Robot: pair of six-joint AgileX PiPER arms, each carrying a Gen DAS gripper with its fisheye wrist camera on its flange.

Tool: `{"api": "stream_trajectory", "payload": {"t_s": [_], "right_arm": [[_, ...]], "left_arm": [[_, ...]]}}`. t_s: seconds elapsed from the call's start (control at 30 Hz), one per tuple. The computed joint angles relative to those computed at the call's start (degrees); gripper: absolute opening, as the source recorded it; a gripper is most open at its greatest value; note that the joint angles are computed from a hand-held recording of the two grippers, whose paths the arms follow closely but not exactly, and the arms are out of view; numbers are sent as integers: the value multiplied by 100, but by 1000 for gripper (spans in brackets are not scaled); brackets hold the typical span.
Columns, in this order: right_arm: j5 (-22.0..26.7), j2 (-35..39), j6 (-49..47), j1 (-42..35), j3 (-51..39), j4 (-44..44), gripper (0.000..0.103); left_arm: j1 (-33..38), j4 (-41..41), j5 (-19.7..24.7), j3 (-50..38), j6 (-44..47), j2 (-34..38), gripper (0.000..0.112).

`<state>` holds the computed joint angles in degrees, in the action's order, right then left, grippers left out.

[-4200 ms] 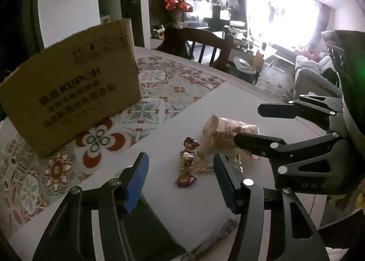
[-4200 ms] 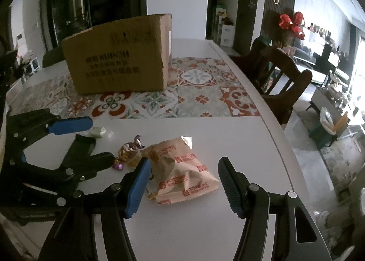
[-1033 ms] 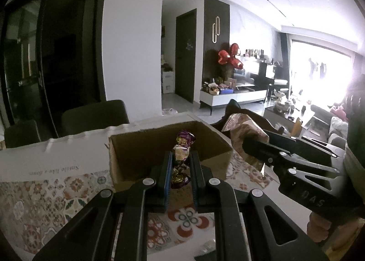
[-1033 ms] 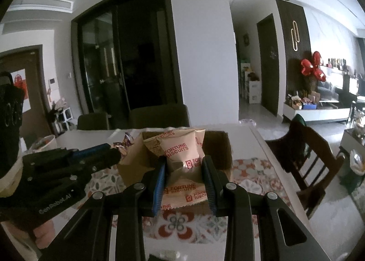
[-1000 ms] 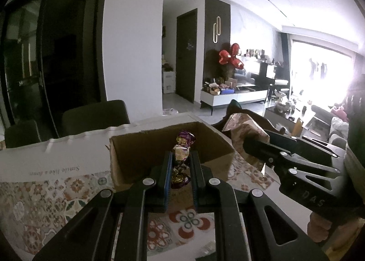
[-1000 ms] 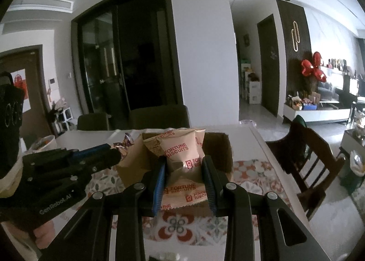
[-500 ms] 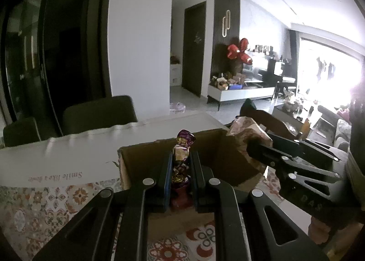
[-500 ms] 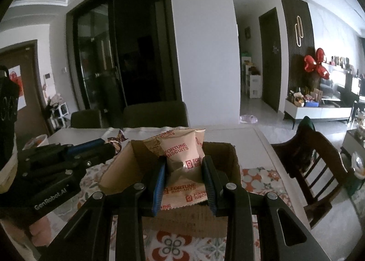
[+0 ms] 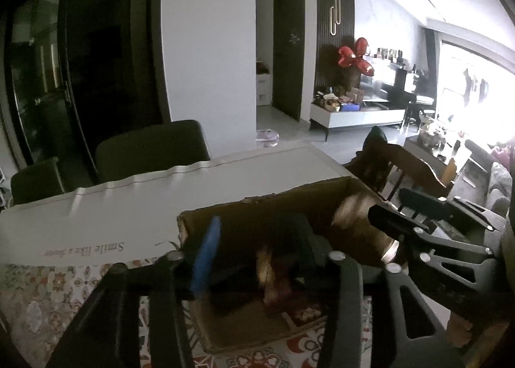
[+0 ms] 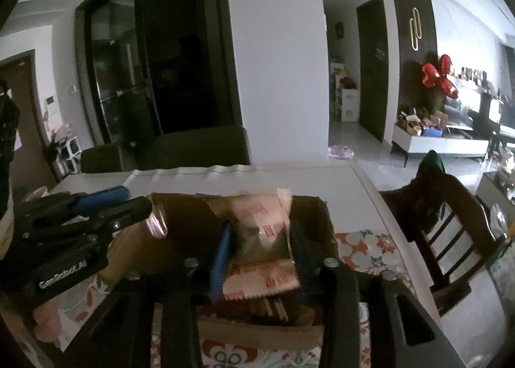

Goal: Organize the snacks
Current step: 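Open both tools to drop the snacks in the box and withdraw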

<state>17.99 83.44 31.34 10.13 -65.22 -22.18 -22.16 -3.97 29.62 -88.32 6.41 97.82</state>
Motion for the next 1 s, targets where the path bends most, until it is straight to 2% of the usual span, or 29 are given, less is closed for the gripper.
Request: {"api": "stream_trajectory", "payload": {"t_s": [0.03, 0.07, 0.37, 0.6, 0.8, 0.93, 1.0], "right_arm": [[4, -3, 148, -16, 13, -106, 59], [-24, -26, 337, -14, 57, -281, 61], [78, -752, 1596, 236, 727, -1611, 61], [284, -1482, 2268, 518, 1240, -2191, 61], [658, -2045, 2894, 980, 1617, -2743, 61], [1026, -2390, 3360, 1333, 1871, -3138, 61], [1265, -2508, 3737, 1546, 2008, -3455, 61]], "left_arm": [[-11, 55, -21, 38, -32, -22, 48], [-51, 234, -46, 106, -170, -72, 49], [-269, 612, -656, 1182, -234, -924, 61], [-403, 487, -804, 1841, -42, -1640, 65], [-476, 242, -755, 2247, 164, -2090, 65], [-604, 459, -843, 2559, -4, -2351, 65], [-729, 889, -967, 2774, -370, -2500, 65]]}}
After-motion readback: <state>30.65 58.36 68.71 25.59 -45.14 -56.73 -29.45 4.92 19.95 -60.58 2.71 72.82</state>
